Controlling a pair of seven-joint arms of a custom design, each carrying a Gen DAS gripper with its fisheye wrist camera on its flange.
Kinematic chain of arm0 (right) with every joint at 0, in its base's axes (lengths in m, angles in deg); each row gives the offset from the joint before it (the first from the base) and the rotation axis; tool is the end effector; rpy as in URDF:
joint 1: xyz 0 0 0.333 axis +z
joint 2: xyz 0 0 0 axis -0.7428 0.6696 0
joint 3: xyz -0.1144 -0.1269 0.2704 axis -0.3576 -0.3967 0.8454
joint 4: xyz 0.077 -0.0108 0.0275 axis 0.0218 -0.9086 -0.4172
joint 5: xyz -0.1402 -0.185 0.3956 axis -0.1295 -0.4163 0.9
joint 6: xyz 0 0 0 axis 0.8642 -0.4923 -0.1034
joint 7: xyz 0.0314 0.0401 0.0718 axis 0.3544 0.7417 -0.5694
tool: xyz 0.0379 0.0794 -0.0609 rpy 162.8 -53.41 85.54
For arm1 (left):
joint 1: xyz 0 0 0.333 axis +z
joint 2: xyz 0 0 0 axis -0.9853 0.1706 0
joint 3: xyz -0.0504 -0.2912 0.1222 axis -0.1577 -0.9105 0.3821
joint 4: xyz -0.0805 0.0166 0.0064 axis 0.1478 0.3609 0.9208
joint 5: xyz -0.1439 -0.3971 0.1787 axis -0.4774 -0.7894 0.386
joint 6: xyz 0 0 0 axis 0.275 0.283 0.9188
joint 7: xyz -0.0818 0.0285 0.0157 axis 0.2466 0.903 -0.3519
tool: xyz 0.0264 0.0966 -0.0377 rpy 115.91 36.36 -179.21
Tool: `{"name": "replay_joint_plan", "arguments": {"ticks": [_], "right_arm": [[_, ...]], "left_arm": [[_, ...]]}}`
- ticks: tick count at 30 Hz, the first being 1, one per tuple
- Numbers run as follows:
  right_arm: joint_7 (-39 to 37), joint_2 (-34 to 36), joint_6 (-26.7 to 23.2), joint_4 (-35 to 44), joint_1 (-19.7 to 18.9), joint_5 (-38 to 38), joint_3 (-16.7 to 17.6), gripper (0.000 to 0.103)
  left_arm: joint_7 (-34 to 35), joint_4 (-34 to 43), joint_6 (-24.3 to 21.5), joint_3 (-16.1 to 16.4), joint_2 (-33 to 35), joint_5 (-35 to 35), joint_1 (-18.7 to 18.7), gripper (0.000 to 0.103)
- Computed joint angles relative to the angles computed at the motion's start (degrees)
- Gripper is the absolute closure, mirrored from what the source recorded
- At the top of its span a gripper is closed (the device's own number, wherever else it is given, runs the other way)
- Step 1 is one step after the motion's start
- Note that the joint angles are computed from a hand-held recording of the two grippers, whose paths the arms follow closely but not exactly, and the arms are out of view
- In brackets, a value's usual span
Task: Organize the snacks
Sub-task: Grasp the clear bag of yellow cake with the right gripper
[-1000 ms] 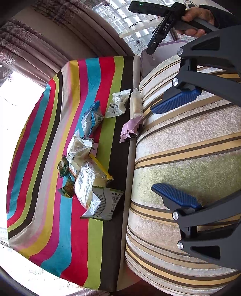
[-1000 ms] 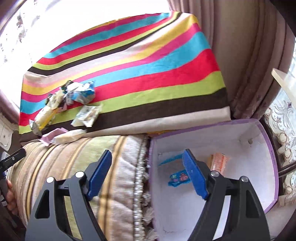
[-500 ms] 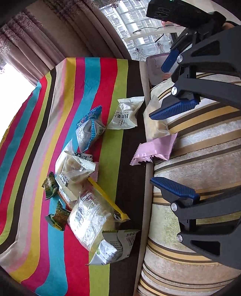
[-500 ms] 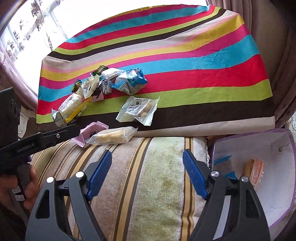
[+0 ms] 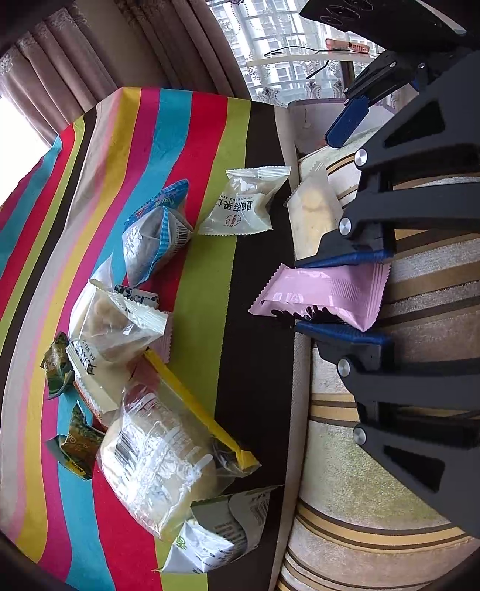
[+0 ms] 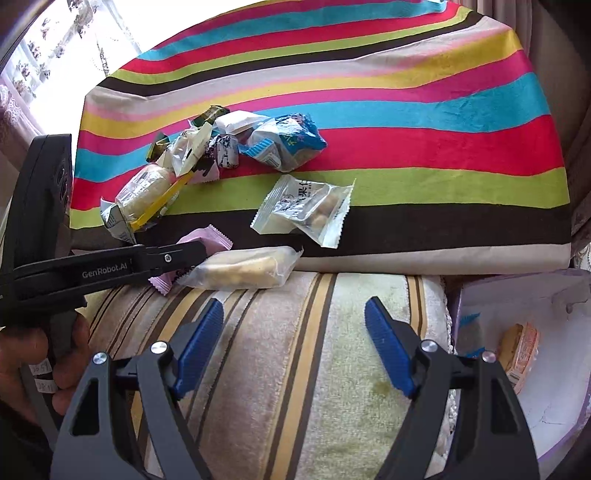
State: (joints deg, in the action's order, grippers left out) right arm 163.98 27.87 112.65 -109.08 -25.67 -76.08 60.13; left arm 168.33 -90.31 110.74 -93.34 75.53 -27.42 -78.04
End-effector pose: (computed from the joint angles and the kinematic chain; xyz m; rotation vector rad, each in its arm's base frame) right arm 0.5285 0.3214 0.4559 -1.7049 2.1078 -0.3473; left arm 0.6623 -0.0885 0.4124 1.7398 -2.2432 0.7700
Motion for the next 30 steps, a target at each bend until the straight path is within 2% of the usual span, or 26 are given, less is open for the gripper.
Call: {"name": "replay_joint_plan", "arguments": {"ticks": [8,13,21,26,30], "right_arm": [[-2.33,3.94,-2.32,4.44,0.85,0.12,-0.22,0.021],[-4.46,6.35,-1.70,6.86,1.59,2.13,-0.60,0.018],[-2.53,9.33,-2.27,10.04,2.13,3.64,-1.63,0.014],[-2.97,12.56,-6.24,14.31,2.75,2.62,-2.04,0.014],[-4.34,16.05,-11.58,18.88,3.25,3.06,-2.43,0.014]], "left_arm": [[2.07,-2.22,1.31,1.02,-2.54,-4.16,1.18,0.078],[3.53,-3.79,1.67,1.88,-4.15,-6.20,1.75,0.078],[4.30,-4.54,1.56,2.55,-4.65,-8.15,2.11,0.078],[4.71,-4.90,1.60,2.66,-4.89,-8.74,2.15,0.078],[4.50,-4.86,1.49,2.77,-4.82,-8.88,2.22,0.078]]}}
